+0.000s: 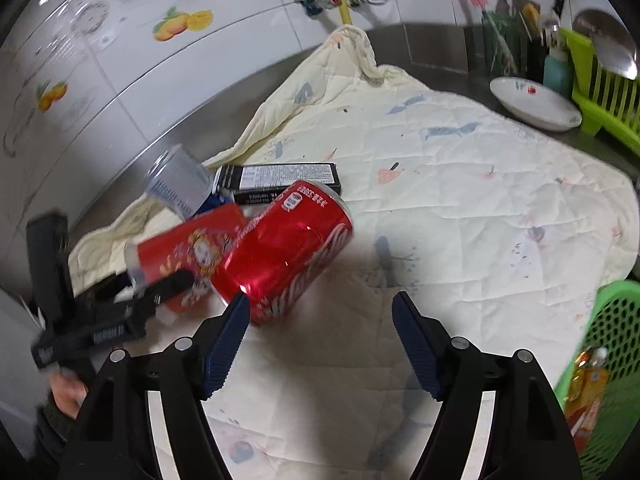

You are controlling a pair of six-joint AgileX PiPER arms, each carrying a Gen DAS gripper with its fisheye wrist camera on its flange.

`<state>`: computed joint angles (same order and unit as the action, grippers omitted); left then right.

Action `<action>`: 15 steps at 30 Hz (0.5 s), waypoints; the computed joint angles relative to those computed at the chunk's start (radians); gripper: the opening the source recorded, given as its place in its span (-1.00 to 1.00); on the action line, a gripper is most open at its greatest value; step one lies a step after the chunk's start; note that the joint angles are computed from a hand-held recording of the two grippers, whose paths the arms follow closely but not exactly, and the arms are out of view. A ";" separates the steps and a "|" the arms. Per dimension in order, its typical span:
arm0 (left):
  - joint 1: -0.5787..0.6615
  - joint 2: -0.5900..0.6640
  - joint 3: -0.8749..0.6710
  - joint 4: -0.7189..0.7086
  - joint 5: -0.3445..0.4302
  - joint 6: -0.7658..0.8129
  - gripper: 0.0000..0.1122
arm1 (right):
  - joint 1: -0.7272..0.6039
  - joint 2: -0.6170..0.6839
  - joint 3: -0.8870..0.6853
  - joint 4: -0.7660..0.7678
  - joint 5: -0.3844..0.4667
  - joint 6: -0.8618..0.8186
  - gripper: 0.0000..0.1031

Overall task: Collect trash
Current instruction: 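Grasp the red cartoon paper cup with the left tool while the right tool grasps the Coca-Cola can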

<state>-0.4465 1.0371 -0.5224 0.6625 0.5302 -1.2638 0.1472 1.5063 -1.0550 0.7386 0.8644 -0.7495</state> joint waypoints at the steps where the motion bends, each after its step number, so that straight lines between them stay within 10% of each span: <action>1: -0.019 -0.011 0.000 0.011 0.028 -0.019 0.60 | 0.006 0.017 -0.017 0.001 0.009 0.024 0.37; 15: -0.179 -0.117 0.038 0.063 0.231 -0.157 0.60 | 0.101 0.288 -0.285 -0.002 0.095 0.419 0.50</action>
<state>-0.6254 0.9197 -0.4839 0.7260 0.7611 -1.4207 0.2480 1.7941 -1.3398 0.7370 0.9590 -0.3301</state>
